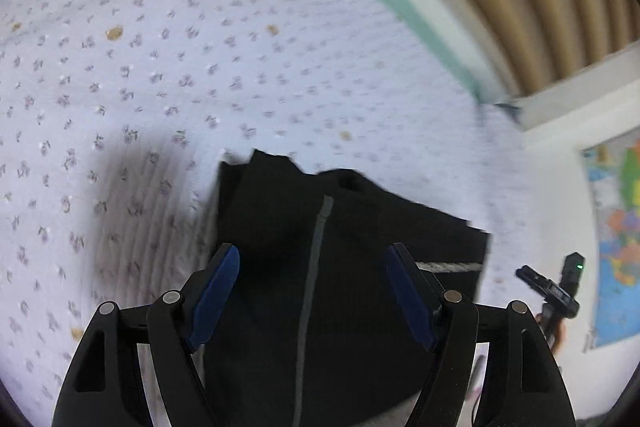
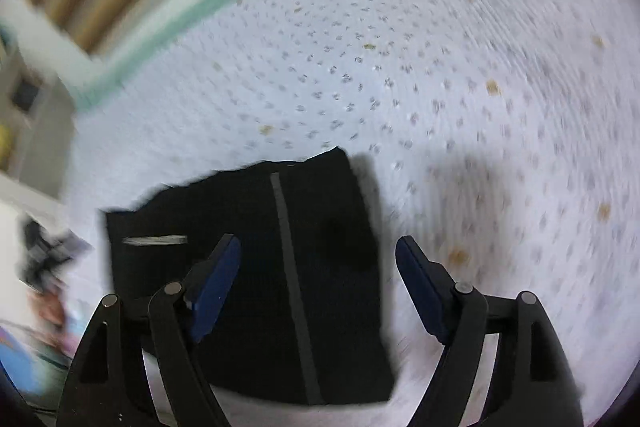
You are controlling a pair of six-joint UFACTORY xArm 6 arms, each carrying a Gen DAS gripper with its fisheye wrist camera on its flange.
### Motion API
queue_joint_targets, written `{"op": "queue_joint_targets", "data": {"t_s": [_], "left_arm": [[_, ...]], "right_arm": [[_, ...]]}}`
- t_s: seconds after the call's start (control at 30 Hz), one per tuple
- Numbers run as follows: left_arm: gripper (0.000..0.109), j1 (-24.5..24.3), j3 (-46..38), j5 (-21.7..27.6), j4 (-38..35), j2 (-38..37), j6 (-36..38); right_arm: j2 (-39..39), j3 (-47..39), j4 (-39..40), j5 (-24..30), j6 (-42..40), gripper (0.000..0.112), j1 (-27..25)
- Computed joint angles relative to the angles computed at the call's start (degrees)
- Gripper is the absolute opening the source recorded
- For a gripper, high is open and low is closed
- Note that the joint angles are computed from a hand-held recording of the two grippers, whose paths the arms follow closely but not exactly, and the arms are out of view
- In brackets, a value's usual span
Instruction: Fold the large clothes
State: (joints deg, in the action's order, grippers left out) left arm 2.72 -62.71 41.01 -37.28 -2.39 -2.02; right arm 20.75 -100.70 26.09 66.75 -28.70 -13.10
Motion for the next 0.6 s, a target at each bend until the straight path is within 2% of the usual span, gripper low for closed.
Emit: {"op": "queue_joint_targets", "data": {"t_s": [0.07, 0.13, 0.27, 0.4, 0.43, 0.47, 0.53, 0.57, 0.6], "left_arm": [[0.077, 1.2, -0.8, 0.5, -2.2, 2.5, 1.5], [0.077, 1.7, -2.3, 1.3, -2.8, 5.1, 1.9], [0.077, 2.5, -4.9, 4.3, -3.7, 9.2, 2.7], [0.077, 2.6, -6.6, 4.6, -3.6, 12.6, 1.8], [0.077, 2.6, -6.5, 4.5, -4.4, 12.8, 1.9], [0.077, 2.5, -6.1, 4.0, -5.2, 12.5, 2.3], [0.077, 2.5, -4.9, 3.0, -6.1, 11.6, 3.5], [0.077, 2.4, -3.9, 1.9, -7.2, 10.9, 4.4], [0.072, 2.2, -2.5, 0.2, -8.3, 9.8, 5.4]], "right_arm": [[2.9, -0.5, -2.6, -3.6, -0.8, 0.082, 2.1], [6.3, -2.4, -2.8, -4.5, -1.7, 0.082, 2.7], [13.4, -8.2, -4.5, -4.0, -0.9, 0.082, 3.9], [18.4, -12.5, -4.3, -1.7, 0.3, 0.082, 4.8], [18.5, -12.2, -4.1, -1.8, 0.0, 0.078, 4.9], [17.9, -10.9, -3.2, -2.5, -1.1, 0.059, 5.0], [15.5, -7.3, -3.0, -4.8, -2.0, 0.041, 5.4], [13.2, -3.9, -3.4, -8.0, -3.0, 0.03, 5.7], [11.7, -1.8, -3.0, -9.5, -3.9, 0.025, 5.7]]}}
